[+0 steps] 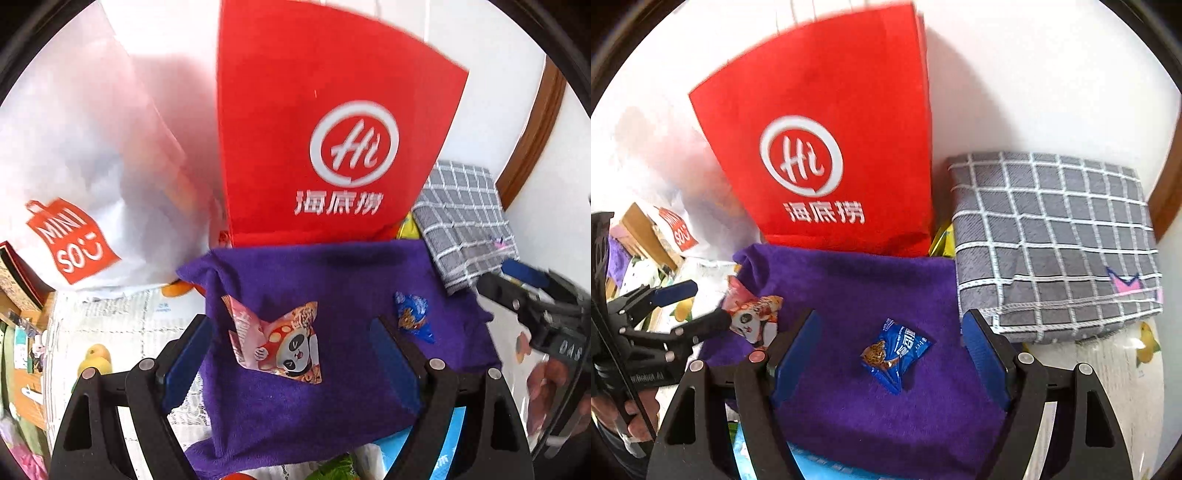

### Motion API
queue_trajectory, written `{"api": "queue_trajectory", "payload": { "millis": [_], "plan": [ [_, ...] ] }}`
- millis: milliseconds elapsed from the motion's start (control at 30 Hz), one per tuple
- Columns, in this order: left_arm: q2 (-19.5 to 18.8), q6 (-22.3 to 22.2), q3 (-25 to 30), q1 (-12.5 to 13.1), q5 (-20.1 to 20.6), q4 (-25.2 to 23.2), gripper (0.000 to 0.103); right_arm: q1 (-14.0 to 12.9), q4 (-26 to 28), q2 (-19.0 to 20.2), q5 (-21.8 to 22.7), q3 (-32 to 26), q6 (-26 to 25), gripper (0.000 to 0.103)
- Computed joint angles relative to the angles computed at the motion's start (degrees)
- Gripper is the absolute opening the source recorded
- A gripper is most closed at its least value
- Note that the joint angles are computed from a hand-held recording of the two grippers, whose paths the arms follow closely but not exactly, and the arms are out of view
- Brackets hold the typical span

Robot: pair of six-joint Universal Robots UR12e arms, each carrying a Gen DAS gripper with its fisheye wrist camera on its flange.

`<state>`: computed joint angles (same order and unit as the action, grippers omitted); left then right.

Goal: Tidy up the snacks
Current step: 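Withdraw both grippers from the towel back toward the snack pile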

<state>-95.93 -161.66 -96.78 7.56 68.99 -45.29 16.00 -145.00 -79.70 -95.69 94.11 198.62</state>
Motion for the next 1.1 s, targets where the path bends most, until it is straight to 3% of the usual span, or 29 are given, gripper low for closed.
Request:
{"api": "queue_trajectory", "payload": {
  "millis": [100, 267, 467, 600, 733, 800, 1100],
  "plan": [
    [1.0, 0.0, -0.1, 0.6, -1.1, -0.5, 0.086, 1.2, 0.0, -1.9, -3.7, 1.4, 2.5, 0.079],
    [3.1, 0.3, -0.9, 1.2, -3.5, 0.4, 0.086, 1.1, 5.3, -5.7, -0.6, 3.8, 5.8, 0.079],
    [5.2, 1.7, -1.2, 2.0, -6.2, -0.3, 0.086, 3.1, 4.7, -10.3, -2.1, 8.9, 10.2, 0.078],
    [6.5, 2.1, -1.3, 2.6, -8.7, -1.8, 0.086, 4.8, 3.6, -12.1, -1.7, 12.2, 12.6, 0.064],
    [8.4, 3.6, -2.3, 3.2, -10.8, -1.6, 0.086, 6.6, 5.0, -12.6, -1.8, 14.0, 14.3, 0.041],
    [9.3, 4.5, -2.8, 3.5, -12.0, -1.4, 0.086, 7.4, 5.5, -12.8, -1.9, 14.8, 14.6, 0.035],
    [10.1, 7.1, -2.3, 4.3, -15.3, -5.9, 0.086, 9.6, 4.0, -12.0, -1.2, 16.7, 12.5, 0.032]
  ]
}}
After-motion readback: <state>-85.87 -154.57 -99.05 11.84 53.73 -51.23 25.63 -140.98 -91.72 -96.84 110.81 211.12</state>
